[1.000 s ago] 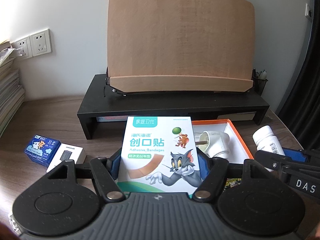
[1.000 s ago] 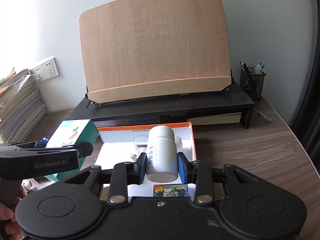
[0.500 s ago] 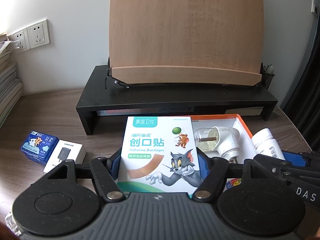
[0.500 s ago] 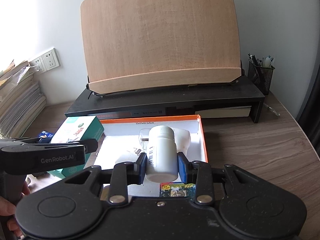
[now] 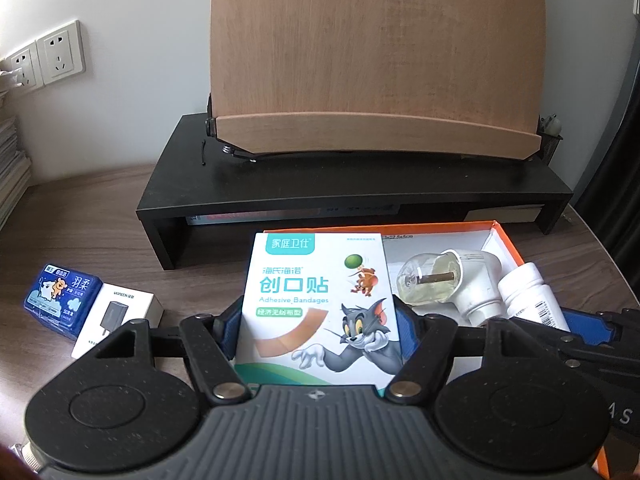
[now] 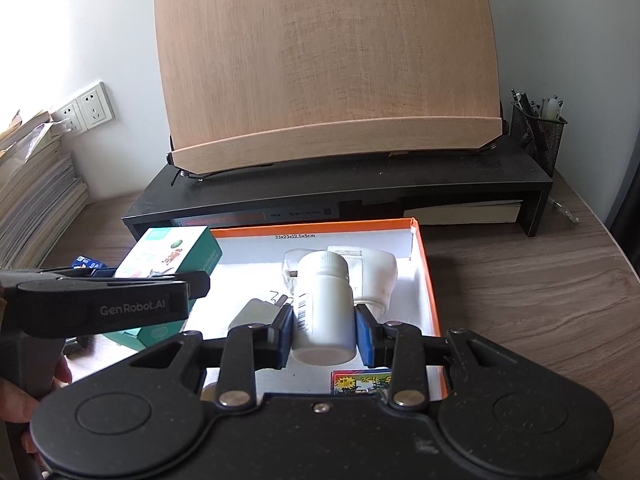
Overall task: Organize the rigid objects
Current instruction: 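Lower the pill bottle with the right gripper while the left lowers the bandage box into the box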
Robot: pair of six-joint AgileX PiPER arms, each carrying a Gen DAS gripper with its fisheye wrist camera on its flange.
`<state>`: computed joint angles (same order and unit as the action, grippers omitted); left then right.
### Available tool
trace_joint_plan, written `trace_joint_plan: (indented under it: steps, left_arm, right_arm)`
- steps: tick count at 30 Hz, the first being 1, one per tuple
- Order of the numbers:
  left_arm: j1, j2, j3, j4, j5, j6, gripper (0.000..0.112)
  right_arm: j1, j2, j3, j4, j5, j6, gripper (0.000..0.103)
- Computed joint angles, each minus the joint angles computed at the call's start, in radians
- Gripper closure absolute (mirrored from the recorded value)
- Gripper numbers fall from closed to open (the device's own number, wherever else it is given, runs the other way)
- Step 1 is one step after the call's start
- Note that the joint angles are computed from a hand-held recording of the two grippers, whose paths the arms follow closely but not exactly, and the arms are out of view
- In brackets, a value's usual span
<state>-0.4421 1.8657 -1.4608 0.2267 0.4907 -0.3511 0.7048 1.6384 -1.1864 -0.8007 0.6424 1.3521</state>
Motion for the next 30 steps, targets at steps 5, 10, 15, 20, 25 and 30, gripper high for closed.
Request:
trace_joint_plan:
  steps: [5, 10, 15, 20, 25, 30]
  left_arm:
    - [0.008, 0.03, -0.03, -0.035, 0.012, 0.043, 0.041]
    - [0.016, 0.056, -0.06, -0.064, 0.024, 0.076, 0.041]
    - [0.022, 0.083, -0.094, -0.093, 0.038, 0.111, 0.041]
    - [0.026, 0.108, -0.123, -0.114, 0.052, 0.135, 0.041]
    - [0.034, 0.125, -0.143, -0.14, 0.063, 0.163, 0.041]
    - [0.038, 0.143, -0.163, -0.158, 0.069, 0.183, 0.041]
  right_arm:
    - [-0.011, 0.025, -0.021, 0.024, -0.009, -0.023, 0.063]
    - [-0.018, 0.046, -0.041, 0.042, -0.01, -0.038, 0.063]
    - [-0.028, 0.066, -0.06, 0.065, -0.012, -0.063, 0.063]
    - [-0.034, 0.08, -0.072, 0.079, -0.012, -0.075, 0.063]
    - [-0.04, 0.093, -0.082, 0.091, -0.013, -0.085, 0.063]
    - [-0.04, 0.104, -0.093, 0.102, -0.01, -0.093, 0.063]
